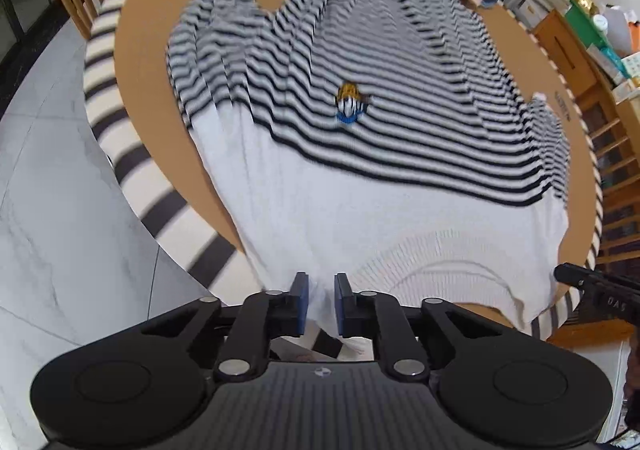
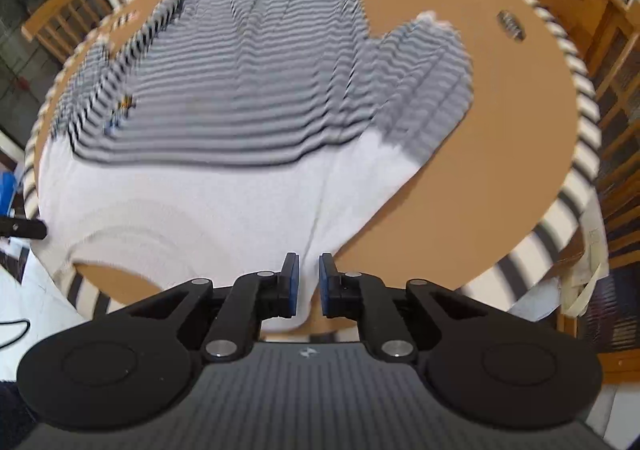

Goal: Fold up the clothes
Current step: 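Grasp the white hem with both grippers and fold it toward the collar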

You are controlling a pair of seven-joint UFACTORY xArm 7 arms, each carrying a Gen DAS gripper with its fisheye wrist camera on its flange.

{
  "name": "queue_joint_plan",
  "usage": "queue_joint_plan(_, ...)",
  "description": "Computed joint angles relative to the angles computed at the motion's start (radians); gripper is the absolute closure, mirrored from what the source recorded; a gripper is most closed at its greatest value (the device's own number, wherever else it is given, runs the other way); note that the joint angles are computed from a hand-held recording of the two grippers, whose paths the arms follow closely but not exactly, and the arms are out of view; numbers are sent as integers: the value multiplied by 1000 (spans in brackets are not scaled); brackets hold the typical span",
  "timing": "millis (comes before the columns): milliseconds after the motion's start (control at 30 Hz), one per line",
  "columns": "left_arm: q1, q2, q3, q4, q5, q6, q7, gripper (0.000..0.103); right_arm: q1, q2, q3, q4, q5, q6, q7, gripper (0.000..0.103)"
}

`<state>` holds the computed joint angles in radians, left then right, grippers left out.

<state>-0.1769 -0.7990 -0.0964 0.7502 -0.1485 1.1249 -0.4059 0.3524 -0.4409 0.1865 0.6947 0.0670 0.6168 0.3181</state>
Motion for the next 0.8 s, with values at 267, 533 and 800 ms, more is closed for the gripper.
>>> queue_joint_plan(267,76,304,51,245,79,-259,101,55,-141,253,-20,233,-122,-285,58,81)
queue_joint_plan(533,103,863,87,710,-35,-339,170,50,-78,775,-101,786,-216,-238,228,78)
queue_joint_plan(800,163,1304,54,1221,-69,-172,122,47,-30,1183,-144,1334,-138,-10,265,74)
